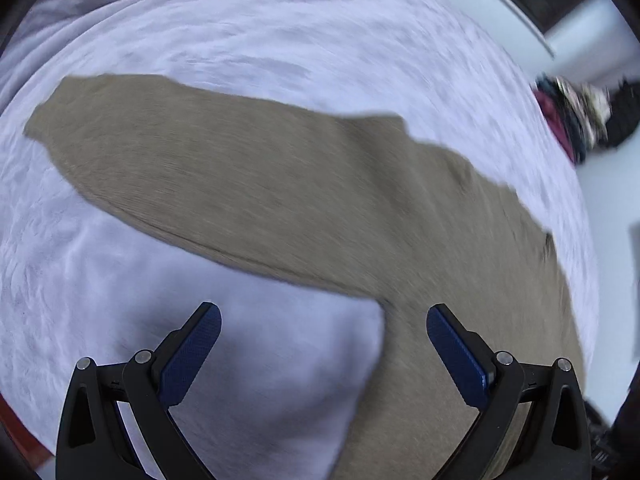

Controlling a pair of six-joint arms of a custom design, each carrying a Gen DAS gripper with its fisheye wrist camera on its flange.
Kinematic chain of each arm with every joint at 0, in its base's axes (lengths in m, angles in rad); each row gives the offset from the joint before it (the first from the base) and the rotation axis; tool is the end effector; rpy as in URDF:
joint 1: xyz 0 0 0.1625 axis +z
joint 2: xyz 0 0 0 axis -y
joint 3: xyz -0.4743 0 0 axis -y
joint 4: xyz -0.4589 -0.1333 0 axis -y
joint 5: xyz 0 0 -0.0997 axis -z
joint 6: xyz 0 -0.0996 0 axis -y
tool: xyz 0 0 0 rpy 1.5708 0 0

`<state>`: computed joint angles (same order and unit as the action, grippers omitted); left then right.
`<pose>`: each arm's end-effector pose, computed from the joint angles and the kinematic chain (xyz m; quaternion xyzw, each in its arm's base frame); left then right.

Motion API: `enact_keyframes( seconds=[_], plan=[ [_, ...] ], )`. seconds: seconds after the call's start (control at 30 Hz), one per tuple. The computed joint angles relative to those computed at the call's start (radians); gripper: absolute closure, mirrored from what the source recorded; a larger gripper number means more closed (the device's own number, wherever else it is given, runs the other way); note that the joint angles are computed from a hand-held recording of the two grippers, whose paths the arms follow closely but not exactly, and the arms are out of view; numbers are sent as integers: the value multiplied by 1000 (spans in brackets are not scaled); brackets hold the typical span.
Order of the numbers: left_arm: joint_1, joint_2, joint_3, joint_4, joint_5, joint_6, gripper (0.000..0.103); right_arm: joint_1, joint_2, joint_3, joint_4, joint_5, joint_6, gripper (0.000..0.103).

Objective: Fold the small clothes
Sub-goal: 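Move the left gripper to the sweater sleeve cuff and grasp it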

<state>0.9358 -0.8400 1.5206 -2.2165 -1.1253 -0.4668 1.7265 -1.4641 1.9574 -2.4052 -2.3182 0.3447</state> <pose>-0.3147 -0.7242 0.1336 0.0858 0.9714 -0.1011 0.1971 0.1537 -0.5560 0.3813 -0.1483 -0.9075 0.2422 0.3094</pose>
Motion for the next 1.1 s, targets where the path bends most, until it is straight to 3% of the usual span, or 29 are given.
enact_keyframes(
  seconds=[0.13, 0.33, 0.47, 0.57, 0.6, 0.67, 0.7, 0.73, 0.83, 0.9, 1.1],
  plan=[
    [67, -26, 9, -107, 14, -6, 0, 7, 34, -12, -16, 37, -24, 0],
    [154, 9, -30, -180, -56, -19, 0, 14, 82, -25, -11, 67, -29, 0],
    [175, 18, -44, -270, -84, 4, 0, 17, 106, -29, -2, 81, -22, 0],
    [178, 29, -64, -322, -64, 16, 2, 21, 118, -34, 5, 88, -20, 0],
    [178, 40, -78, -326, -55, 19, 11, 21, 122, -36, 6, 89, -19, 0],
    [178, 50, -98, -313, -44, 33, 43, 24, 129, -40, 8, 93, -18, 0],
    [179, 57, -110, -292, -34, 39, 76, 25, 131, -42, 6, 95, -18, 0],
    [177, 63, -121, -266, -14, 36, 95, 26, 133, -44, 6, 97, -17, 0],
    [163, 60, -112, -281, 28, 62, 95, 25, 135, -47, 5, 107, -20, 1],
    [142, 52, -96, -316, 46, 108, 95, 23, 131, -44, -5, 113, -19, 11],
    [59, 49, -87, -379, 26, 260, 95, 5, 96, -20, -25, 122, -2, 11]
  ],
)
